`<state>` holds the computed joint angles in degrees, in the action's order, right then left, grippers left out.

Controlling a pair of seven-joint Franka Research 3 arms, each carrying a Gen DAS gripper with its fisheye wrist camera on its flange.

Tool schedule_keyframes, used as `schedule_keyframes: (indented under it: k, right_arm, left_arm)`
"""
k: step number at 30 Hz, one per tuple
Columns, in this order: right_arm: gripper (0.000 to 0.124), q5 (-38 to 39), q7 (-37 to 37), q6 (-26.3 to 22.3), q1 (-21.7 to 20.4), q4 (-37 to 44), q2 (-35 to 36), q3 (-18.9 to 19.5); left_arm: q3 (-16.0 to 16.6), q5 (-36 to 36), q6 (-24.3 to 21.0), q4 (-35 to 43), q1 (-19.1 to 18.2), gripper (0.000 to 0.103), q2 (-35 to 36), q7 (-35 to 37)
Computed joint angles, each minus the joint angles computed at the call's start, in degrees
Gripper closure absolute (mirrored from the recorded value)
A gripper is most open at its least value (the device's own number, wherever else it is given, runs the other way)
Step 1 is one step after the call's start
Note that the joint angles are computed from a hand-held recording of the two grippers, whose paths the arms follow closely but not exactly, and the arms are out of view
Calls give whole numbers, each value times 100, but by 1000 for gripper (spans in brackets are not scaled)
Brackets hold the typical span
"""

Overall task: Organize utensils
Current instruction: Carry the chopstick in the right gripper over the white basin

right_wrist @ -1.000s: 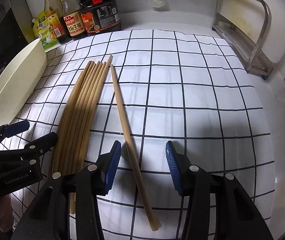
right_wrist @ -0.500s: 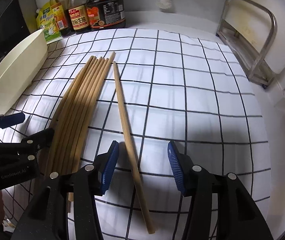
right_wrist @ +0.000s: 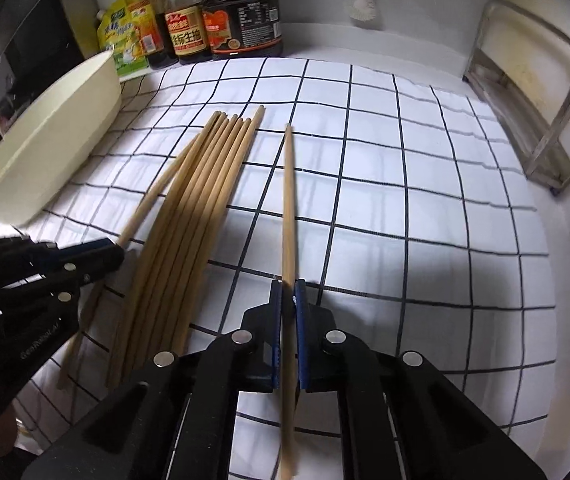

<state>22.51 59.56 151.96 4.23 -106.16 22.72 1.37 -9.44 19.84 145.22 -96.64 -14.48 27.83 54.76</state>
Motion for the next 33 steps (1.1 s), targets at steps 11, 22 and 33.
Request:
schedule_keyframes:
  k: [11, 22, 33]
  right_arm:
    - [118, 464, 232, -205, 0, 24, -469, 79]
    - [118, 863, 250, -440, 426, 1263, -21, 465]
    - [118, 116, 1089, -1470, 1306, 3687, 1642, 581]
  left_arm:
    - [-46, -294, 190, -239, 300, 96, -509, 231]
    - [272, -6, 360, -613, 737, 96, -1341, 192]
    - [487, -168, 430, -842, 1534, 96, -1323, 577]
